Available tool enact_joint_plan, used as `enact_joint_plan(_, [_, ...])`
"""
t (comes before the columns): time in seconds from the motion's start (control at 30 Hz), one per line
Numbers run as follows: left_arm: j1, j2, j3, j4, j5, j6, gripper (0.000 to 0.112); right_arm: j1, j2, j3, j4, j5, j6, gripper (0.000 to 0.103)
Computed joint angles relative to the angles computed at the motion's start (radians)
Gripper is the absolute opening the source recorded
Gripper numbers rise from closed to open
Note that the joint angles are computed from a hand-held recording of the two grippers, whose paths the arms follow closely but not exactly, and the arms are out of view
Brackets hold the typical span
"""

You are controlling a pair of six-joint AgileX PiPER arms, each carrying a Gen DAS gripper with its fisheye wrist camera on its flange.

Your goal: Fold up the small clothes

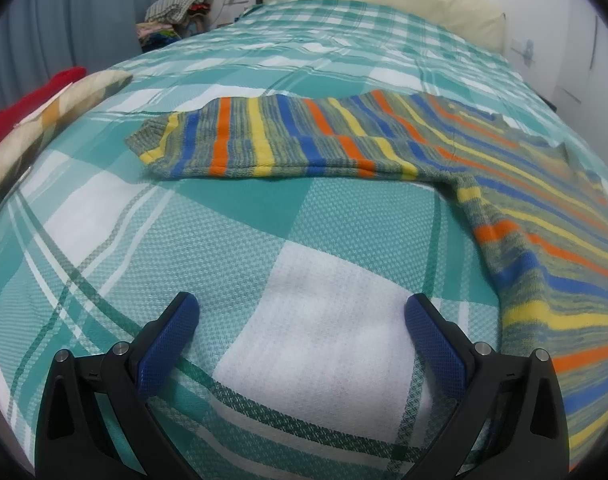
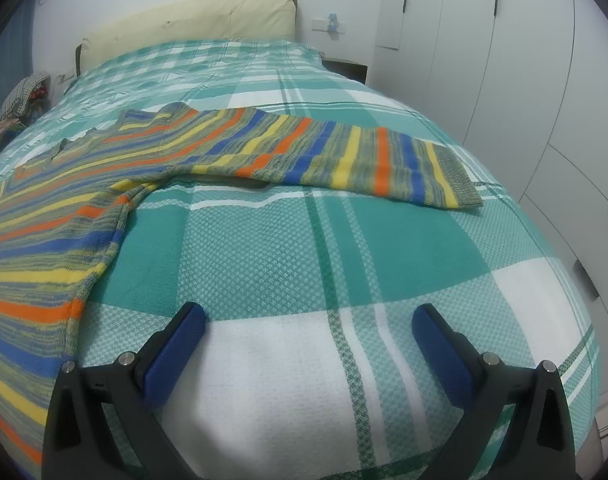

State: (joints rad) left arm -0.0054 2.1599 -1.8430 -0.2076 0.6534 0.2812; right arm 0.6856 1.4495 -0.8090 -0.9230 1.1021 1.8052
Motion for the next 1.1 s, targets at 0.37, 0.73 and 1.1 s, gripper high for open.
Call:
enact_joint_plan(0.37, [-0.002, -0.001, 0.001, 0.003, -0.001, -0.003, 0.103, -0.001, 0.000, 0.000, 0.000, 0.000, -0.001, 0.102])
enact_joint_plan(0.73, [-0.002, -0.001, 0.002, 0.004, -0.003, -0.004, 0.103, 0.000, 0.001, -0.001, 0.000, 0.001, -0.001, 0.102])
enact_joint_plan(1.1, [-0.001, -0.002, 0.006, 0.005, -0.004, -0.003, 0.103, -0.043, -0.088, 0.034, 0.035, -0.084, -0.061, 0.102])
